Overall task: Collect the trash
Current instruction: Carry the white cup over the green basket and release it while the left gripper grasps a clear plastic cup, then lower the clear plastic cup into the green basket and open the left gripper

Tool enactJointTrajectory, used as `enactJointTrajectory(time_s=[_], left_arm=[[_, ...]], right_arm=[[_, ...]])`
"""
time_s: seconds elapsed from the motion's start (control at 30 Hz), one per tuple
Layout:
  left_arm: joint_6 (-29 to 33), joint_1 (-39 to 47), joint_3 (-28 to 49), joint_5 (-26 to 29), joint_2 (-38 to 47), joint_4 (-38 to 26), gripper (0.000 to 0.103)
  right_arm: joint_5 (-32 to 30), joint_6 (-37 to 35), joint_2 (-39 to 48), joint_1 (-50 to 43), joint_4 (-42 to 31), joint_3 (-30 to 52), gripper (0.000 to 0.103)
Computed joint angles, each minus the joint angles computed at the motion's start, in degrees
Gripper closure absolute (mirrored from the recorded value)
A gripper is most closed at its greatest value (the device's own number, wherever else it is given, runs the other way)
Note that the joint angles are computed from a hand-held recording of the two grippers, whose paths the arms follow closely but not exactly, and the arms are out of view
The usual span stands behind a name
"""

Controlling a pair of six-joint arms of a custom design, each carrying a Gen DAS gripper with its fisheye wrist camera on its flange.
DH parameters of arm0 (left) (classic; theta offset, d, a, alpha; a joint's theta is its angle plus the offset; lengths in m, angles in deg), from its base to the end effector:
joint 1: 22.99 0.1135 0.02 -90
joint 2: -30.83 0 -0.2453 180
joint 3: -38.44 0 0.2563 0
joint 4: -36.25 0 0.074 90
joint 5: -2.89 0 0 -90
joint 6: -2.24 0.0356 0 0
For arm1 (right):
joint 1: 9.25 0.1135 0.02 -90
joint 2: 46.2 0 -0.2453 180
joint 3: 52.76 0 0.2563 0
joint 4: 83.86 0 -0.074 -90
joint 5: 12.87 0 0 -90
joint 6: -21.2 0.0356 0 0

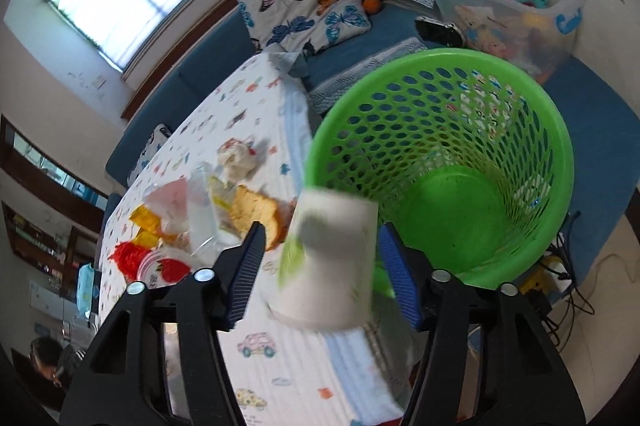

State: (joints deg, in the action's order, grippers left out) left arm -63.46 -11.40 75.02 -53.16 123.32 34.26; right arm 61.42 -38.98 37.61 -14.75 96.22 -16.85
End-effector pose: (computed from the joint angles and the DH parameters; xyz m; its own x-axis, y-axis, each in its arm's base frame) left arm 0.2286 0.0266 0.0586 -0.7053 0.2038 -0.6790 0.4546 0.8650 -0.2125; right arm 0.2379 -0.0132 0.0870 -0.6841 0.5468 -0.4828 0.2898 0.8111 0.5080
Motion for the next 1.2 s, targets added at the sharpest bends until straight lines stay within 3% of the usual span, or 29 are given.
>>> enactJointTrajectory(time_s=[0.23,0.5,0.77,1.2], left_arm=[[-0.9,-2.1,-0.2,0.8,-5.4,-3.8,0.073],[-5.9,-11.0,3.8,-0.9,-7.1,-6.3,0.073],[-12.0,-24.7,13.9,-6.4,0.8,-5.4,0.073],[-19.3,-40.5,39.4,-15.4,21.4,-11.9,0.072]], right_arm=[[-3.2,-1.5,4.8,-5.2,3.6,-0.1,0.047],[-1.4,-5.0,-0.4,-6.0,1.1,-2.0,0.046],[6.0,-12.4,-8.0,-4.2,1.7,-7.6,0.037],[7.7,-19.4,-18.4,-11.0,4.1,-15.9,0.012]])
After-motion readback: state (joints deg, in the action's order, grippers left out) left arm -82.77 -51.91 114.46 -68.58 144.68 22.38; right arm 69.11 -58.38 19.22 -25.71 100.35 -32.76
